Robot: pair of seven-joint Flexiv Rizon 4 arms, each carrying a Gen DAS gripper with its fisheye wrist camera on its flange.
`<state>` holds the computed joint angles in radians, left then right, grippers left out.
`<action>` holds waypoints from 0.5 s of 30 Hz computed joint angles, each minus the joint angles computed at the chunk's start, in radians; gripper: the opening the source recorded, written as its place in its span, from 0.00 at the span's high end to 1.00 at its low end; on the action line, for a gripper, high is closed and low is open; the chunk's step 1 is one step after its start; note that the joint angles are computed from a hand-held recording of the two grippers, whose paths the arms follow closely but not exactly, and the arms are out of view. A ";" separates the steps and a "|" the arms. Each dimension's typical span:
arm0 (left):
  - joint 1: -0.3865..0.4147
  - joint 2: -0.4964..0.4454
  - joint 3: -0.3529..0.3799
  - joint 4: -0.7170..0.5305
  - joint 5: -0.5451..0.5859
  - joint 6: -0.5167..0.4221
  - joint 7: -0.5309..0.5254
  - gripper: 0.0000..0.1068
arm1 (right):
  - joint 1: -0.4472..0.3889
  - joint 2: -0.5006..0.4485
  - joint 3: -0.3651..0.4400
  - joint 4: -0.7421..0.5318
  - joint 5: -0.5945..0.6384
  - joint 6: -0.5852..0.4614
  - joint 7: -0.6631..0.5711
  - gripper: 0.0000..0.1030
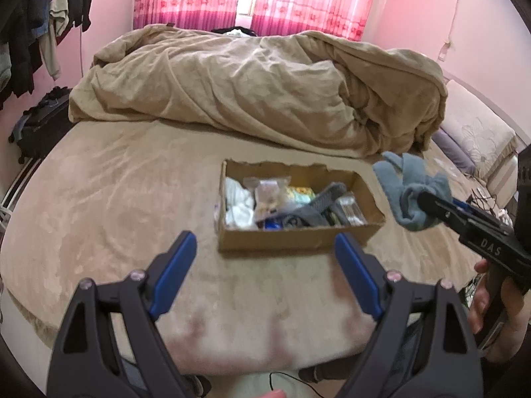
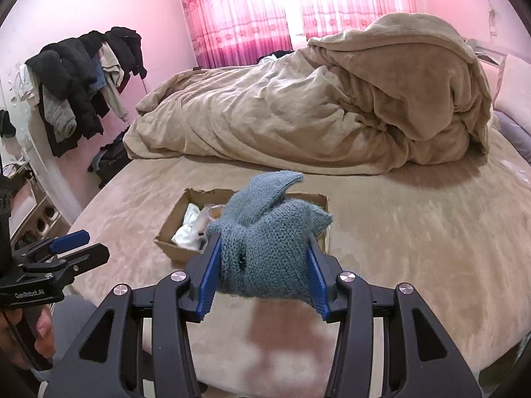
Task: Organize objects
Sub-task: 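Lower the knit item into the box and open the right tool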
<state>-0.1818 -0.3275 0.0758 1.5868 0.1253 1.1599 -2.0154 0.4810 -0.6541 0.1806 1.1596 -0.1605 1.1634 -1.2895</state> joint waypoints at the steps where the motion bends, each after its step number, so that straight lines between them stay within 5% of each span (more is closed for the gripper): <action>1: 0.003 -0.010 0.000 -0.011 -0.002 -0.003 0.002 0.19 | 0.000 -0.013 0.000 -0.019 -0.001 -0.004 -0.003 0.52; 15: 0.021 -0.219 0.017 -0.212 -0.055 -0.038 0.057 0.19 | 0.027 -0.292 0.003 -0.435 0.053 -0.213 -0.089 0.51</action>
